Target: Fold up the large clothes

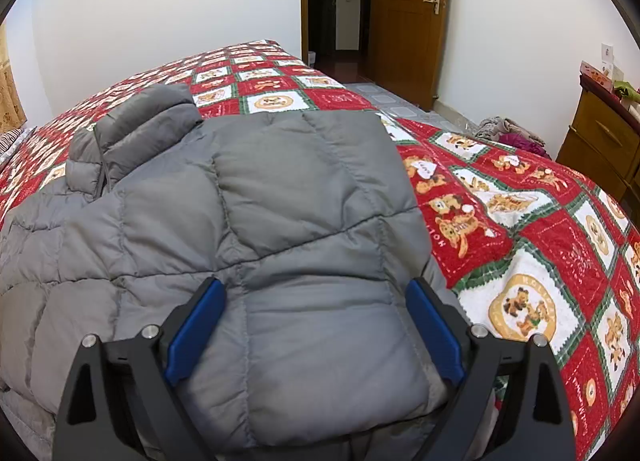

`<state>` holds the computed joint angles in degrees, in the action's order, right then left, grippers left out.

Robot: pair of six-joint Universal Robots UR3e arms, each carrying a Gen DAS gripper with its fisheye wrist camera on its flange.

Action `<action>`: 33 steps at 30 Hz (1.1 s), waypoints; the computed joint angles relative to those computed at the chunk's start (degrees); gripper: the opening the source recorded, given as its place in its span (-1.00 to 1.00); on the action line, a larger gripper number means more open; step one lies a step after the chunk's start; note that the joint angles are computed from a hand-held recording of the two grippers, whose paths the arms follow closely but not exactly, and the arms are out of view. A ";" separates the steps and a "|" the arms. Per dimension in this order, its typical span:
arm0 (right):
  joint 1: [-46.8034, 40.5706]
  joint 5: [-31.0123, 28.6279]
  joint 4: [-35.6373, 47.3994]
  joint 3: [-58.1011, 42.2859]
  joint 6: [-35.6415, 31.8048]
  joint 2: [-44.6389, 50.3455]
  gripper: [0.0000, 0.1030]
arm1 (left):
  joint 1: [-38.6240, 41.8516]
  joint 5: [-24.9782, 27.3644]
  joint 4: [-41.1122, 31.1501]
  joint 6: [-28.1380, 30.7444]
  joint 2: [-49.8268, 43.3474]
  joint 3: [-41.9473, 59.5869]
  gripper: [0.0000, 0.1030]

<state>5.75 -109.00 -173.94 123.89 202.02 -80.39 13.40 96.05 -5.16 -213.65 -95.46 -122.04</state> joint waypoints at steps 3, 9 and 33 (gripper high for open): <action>0.16 -0.10 0.17 -0.28 0.16 0.17 0.84 | -6.99 5.27 0.38 2.08 1.50 5.58 -0.92; 0.12 -0.09 0.02 -0.08 0.13 0.07 0.84 | -27.58 13.76 3.49 13.36 -6.28 23.49 -0.92; 0.61 -0.54 0.26 -0.76 0.45 0.65 0.86 | -6.50 11.34 -8.96 -19.28 5.05 0.96 0.53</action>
